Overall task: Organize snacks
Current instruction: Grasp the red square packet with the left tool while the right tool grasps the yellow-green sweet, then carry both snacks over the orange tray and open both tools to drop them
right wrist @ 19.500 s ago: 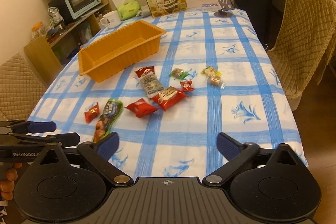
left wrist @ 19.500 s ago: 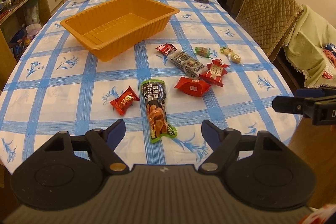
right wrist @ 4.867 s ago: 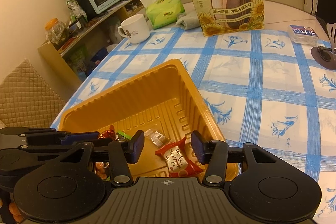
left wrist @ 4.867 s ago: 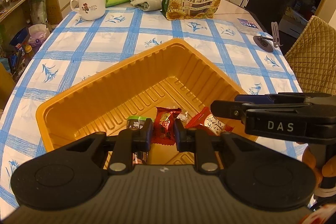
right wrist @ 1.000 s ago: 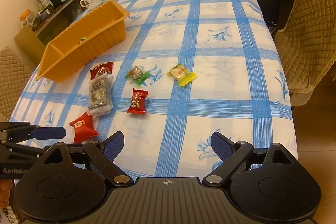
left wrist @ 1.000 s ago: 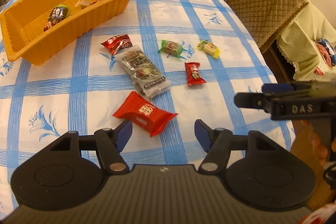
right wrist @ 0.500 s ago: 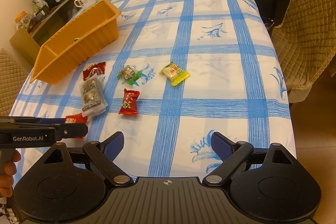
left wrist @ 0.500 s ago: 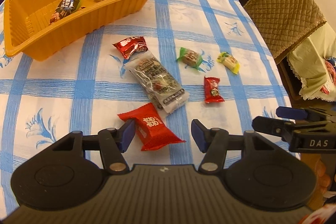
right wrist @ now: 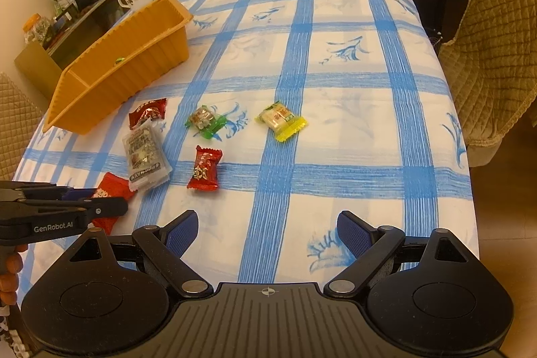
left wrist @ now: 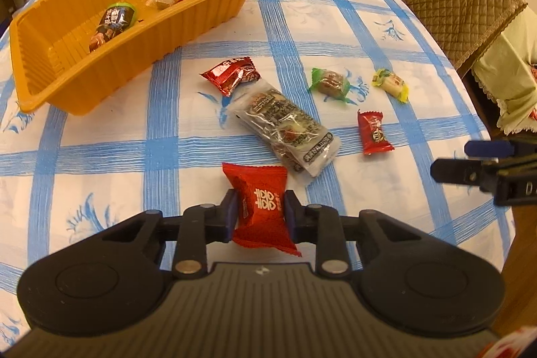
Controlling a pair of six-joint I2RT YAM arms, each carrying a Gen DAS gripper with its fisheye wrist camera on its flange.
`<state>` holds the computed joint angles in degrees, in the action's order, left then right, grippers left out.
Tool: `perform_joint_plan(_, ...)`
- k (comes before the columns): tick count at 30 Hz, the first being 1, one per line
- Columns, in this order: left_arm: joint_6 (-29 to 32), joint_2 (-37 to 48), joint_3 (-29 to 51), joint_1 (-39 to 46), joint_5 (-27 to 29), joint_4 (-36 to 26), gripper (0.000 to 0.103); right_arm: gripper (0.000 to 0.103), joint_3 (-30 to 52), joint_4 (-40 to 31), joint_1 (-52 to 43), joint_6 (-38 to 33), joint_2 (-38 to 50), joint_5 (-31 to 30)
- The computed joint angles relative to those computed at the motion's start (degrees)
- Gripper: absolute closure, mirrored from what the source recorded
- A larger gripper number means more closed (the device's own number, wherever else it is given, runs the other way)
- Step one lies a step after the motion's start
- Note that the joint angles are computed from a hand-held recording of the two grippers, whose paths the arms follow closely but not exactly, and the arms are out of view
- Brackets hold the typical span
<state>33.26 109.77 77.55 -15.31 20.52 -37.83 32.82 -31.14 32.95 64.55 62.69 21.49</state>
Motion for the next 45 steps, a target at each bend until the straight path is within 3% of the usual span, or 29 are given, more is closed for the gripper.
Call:
perform_joint_plan(9,1.84,-0.29,0.53,3.18,-0.27,0.47,0.080,0.015,-1.74,7.08,-4.33,-14.50,1.04,2.62)
perform_joint_plan(11,1.63,-0.10,1.33,4.26,-0.23,0.15,0.080,0.028,-2.41,10.01,-6.02,-19.93,1.66,2.66)
perform_joint_plan(14,1.25,-0.05,2.09,5.75,-0.54,-0.11,0.080,0.040,-3.13,14.44,-9.52,-27.42,3.36,0.29)
perform_joint_plan(19,0.49,-0.11,3.10,8.06,-0.85,-0.56,0.080,0.054,-3.45,21.51,-13.81,-38.38,8.07,-1.52)
perform_joint_plan(25,0.06,-0.68,3.25,10.36,-0.99,-0.82,0.080,0.066,-1.92,24.75,-19.25,-46.16,13.67,-6.43)
perform_joint_plan(31,-0.23,-1.34,3.24,12.16,-0.77,-1.04,0.080,0.081,-0.86,24.99,-20.20,-48.99,15.48,-9.18)
perform_joint_plan(45,0.87,-3.62,5.50,16.33,2.37,-4.22,0.080,0.081,4.50,17.98,-14.62,-42.26,11.72,-6.67)
